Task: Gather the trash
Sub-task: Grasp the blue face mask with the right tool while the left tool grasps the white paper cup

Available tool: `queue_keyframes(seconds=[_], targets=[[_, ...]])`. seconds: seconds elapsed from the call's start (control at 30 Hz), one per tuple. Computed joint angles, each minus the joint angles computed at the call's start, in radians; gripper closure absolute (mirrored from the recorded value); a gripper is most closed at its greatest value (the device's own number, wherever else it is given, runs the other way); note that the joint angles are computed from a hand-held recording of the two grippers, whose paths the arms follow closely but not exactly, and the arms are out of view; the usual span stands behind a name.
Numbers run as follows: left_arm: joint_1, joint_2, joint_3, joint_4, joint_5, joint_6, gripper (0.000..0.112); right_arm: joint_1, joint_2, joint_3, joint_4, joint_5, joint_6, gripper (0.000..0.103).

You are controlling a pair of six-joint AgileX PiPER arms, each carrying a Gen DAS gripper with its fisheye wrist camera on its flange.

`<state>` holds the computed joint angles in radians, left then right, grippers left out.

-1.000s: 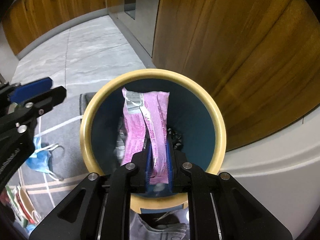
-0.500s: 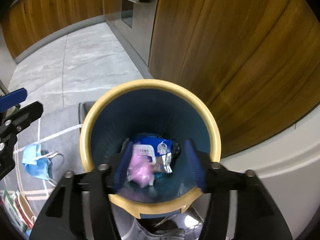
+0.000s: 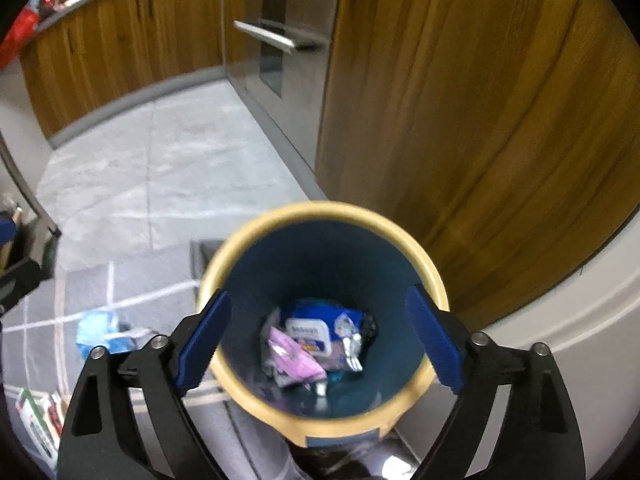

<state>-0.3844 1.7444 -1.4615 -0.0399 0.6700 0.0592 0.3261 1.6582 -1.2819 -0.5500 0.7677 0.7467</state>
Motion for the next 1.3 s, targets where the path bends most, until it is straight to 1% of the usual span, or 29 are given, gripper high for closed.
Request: queue_keyframes(seconds=[0.07,0.23,0.4,0.47,0.57,0.67,0.77,0.8,0.9,1.03,1.13,1.23,1.3], targets=[[0.024,-0.039,0.029,-0.004,0.002,0.01,0.017,0.024,-0.03,0.02,-0.04,-0.025,0.039,0.008],[0.085,-0.14,0.104,-0.016,0.02,0.05,0.015,0.083,-0.083,0.036,-0.104,-0.028,0.107,0.007],[0.169,-0.259,0.188,-0.069,0.052,0.138,0.015,0.189,-0.119,0.043,-0.238,0.021,0.221,0.006],[0.202,-0.305,0.222,-0.085,0.061,0.165,0.015,0.233,-0.127,0.044,-0.273,0.038,0.236,0.006],[0.26,-0.355,0.261,-0.114,0.082,0.21,0.015,0.29,-0.133,0.042,-0.288,0.047,0.227,0.005],[0.323,-0.403,0.307,-0.155,0.095,0.266,0.015,0.313,-0.131,0.032,-0.236,0.04,0.186,0.005],[0.368,-0.442,0.358,-0.167,0.088,0.315,0.015,0.312,-0.112,0.014,-0.134,0.03,0.114,0.005],[0.377,-0.45,0.374,-0.16,0.081,0.32,0.015,0.302,-0.1,0.003,-0.076,0.025,0.071,0.005],[0.426,-0.456,0.415,-0.18,0.075,0.36,0.015,0.292,-0.068,-0.018,0.011,0.044,0.013,0.005],[0.476,-0.452,0.469,-0.222,0.056,0.4,0.015,0.278,-0.061,-0.021,0.073,0.035,0.006,0.005],[0.49,-0.428,0.505,-0.234,0.025,0.43,0.015,0.25,-0.042,-0.03,0.14,0.022,0.004,0.005],[0.502,-0.386,0.527,-0.256,0.001,0.458,0.015,0.224,0.0,-0.057,0.209,0.014,-0.003,0.005],[0.516,-0.356,0.534,-0.289,0.007,0.493,0.015,0.212,0.04,-0.088,0.272,0.011,-0.022,0.005]])
